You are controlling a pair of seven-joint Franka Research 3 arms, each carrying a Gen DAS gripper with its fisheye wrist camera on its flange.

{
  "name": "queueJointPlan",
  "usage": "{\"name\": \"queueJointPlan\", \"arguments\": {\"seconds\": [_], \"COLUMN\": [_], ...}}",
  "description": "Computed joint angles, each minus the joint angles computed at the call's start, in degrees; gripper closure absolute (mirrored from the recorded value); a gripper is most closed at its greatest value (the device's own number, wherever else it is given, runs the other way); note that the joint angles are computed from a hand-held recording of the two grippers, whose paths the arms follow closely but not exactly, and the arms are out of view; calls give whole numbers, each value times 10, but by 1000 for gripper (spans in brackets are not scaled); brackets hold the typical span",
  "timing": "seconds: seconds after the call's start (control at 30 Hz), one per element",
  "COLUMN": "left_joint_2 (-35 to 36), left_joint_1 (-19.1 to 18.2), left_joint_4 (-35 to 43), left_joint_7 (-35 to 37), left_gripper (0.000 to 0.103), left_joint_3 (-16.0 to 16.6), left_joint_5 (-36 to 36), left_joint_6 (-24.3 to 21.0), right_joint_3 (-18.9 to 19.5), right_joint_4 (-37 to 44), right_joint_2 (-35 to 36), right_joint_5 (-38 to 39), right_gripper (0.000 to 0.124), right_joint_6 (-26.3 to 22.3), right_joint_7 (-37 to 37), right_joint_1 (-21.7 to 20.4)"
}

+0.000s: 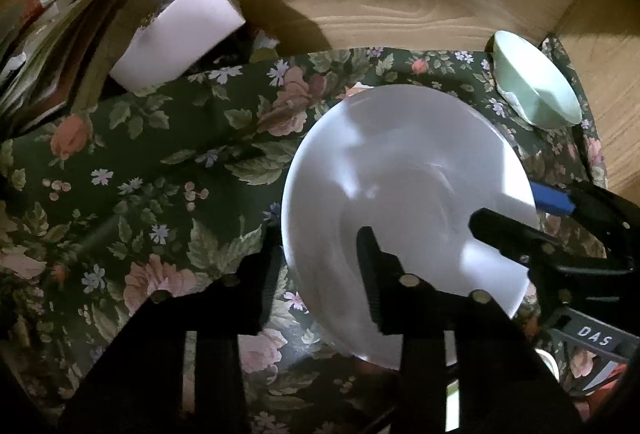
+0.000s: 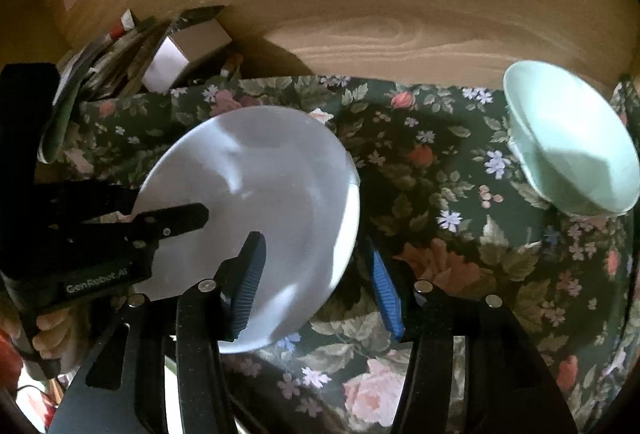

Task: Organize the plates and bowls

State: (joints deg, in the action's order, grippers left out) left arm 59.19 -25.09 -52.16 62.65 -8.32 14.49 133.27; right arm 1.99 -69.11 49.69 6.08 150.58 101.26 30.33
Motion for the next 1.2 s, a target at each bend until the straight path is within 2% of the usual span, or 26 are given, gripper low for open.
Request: {"name": "queueJointPlan", "arguments": {"seconds": [0.03, 0.13, 0.33, 0.63, 0.93, 1.2], "left_joint_2": [2, 18, 10, -79, -191, -267], "left_joint_1": [1, 1, -11, -9, -16, -15], "left_joint_4": [3, 28, 16, -123, -279, -380], "left_joint_7": [0, 8, 3, -34, -113, -183], "left_gripper": [71, 81, 81, 82, 82, 82], "left_joint_3": [-1, -4, 9, 12, 30, 37], "left_joint_5": [-2, -9, 8, 44, 108, 165], "left_joint_6": [-1, -11, 2, 99, 199, 248], "right_joint_3": [-8, 2, 2, -7, -32, -61], "right_joint_4": [0, -14, -34, -135, -206, -247], "right_joint_2": [0, -4, -16, -86, -146, -179], "right_joint_5": [-4, 6, 12, 11, -17, -56], "right_gripper": [106, 107, 107, 107, 107, 107], "right_joint_6": [-3, 15, 25, 109, 160, 189], "right_joint_7": [9, 8, 14, 34, 65, 106], "right_joint_1": [5, -3, -3, 11, 44, 85]}}
